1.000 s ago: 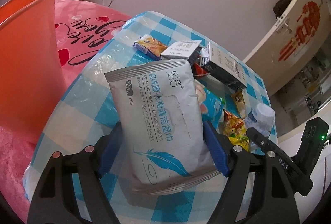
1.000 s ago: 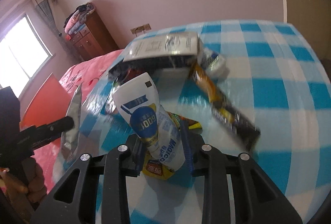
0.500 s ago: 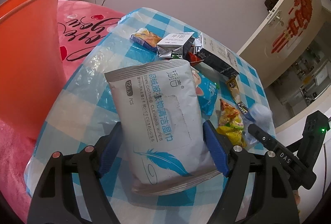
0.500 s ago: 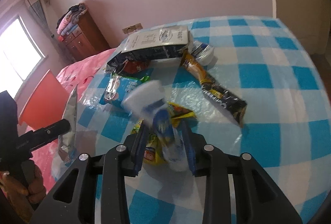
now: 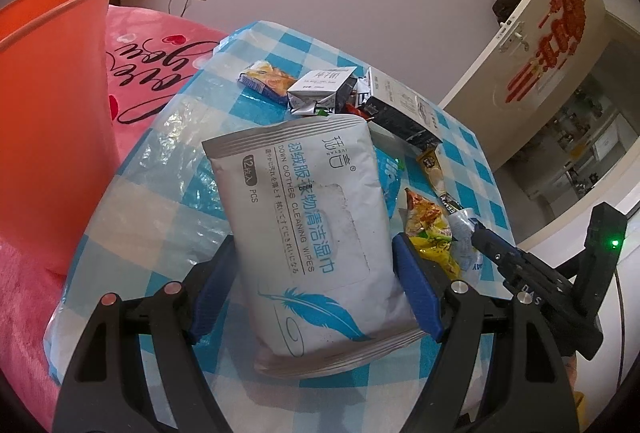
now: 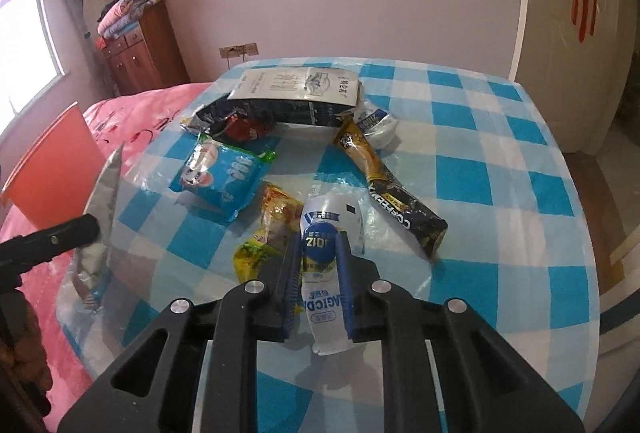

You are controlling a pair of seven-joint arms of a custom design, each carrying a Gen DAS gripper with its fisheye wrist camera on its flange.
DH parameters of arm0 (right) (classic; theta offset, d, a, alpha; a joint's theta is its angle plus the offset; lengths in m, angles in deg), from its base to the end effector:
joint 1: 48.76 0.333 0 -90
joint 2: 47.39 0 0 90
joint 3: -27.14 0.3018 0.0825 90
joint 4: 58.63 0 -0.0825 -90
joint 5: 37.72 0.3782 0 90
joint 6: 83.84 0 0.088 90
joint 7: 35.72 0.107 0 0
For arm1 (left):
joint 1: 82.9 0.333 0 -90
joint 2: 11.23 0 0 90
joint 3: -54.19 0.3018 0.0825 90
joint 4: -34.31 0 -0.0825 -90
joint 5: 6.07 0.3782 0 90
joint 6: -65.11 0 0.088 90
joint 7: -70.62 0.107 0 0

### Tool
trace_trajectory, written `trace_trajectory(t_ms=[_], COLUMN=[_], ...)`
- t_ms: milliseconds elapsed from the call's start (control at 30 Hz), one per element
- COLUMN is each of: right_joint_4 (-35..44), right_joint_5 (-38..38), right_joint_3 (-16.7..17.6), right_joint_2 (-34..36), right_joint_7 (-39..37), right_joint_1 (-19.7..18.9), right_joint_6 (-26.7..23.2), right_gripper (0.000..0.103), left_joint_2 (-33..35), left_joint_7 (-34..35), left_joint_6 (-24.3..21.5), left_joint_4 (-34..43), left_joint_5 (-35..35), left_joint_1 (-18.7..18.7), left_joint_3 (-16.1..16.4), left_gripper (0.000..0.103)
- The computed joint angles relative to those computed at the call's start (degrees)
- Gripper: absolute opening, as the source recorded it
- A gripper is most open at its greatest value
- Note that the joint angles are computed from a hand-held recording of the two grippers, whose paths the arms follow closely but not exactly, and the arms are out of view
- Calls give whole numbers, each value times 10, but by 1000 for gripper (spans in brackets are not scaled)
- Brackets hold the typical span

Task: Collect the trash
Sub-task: 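Grasp the white plastic bottle with the right gripper while the left holds the wipes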

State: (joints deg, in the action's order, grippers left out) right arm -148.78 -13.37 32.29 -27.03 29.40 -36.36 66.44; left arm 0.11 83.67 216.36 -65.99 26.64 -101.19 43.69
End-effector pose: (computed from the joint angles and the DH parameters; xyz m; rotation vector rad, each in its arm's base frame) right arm 0.6736 0.1932 0.5046 -2.0208 1.2992 -0.3467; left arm 0.5727 -0.3202 0.5223 -2.2502 1.4098 -1.0154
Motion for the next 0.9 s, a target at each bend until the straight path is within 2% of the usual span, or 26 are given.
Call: trace_trajectory(t_ms=[67, 233, 367, 433, 467, 633, 667, 733, 900], right_joint_4=[0, -2, 1, 4, 7, 23, 23, 18, 8], right_joint_5=[-29, -59, -83, -97, -94, -46, -46, -66, -76], right_joint_3=[-15, -23, -29, -35, -34, -13, -14, -23, -24], right_joint_2=[3, 10, 19, 24, 28, 43, 43, 42, 35], right_joint_7=[28, 60, 82, 98, 104, 97, 98, 104, 104], right_joint_1=[13, 16, 19, 22, 18, -8, -6, 5, 7], right_joint_6=[0, -7, -13, -14, -16, -31, -29, -16, -7], right_gripper=[24, 49, 62, 74, 75, 76, 75, 64, 64], left_joint_2=[-2, -5, -8, -7, -7, -6, -6, -6, -6], left_joint_7=[3, 5, 7, 9, 10, 12, 13, 16, 26], left_joint_6=[6, 20, 30, 32, 33, 34, 34, 36, 39], left_joint_4=[-7, -21, -30, -31, -31, -31, -30, -32, -28], left_joint_5=[-8, -17, -24, -26, -27, -30, -31, -34, -29], left_joint_1=[2, 4, 7, 7, 8, 8, 8, 9, 8], left_joint_3=[-2, -3, -3, -3, -3, -2, -2, -3, -2], left_gripper=[77, 77, 77, 77, 77, 77, 77, 77, 77])
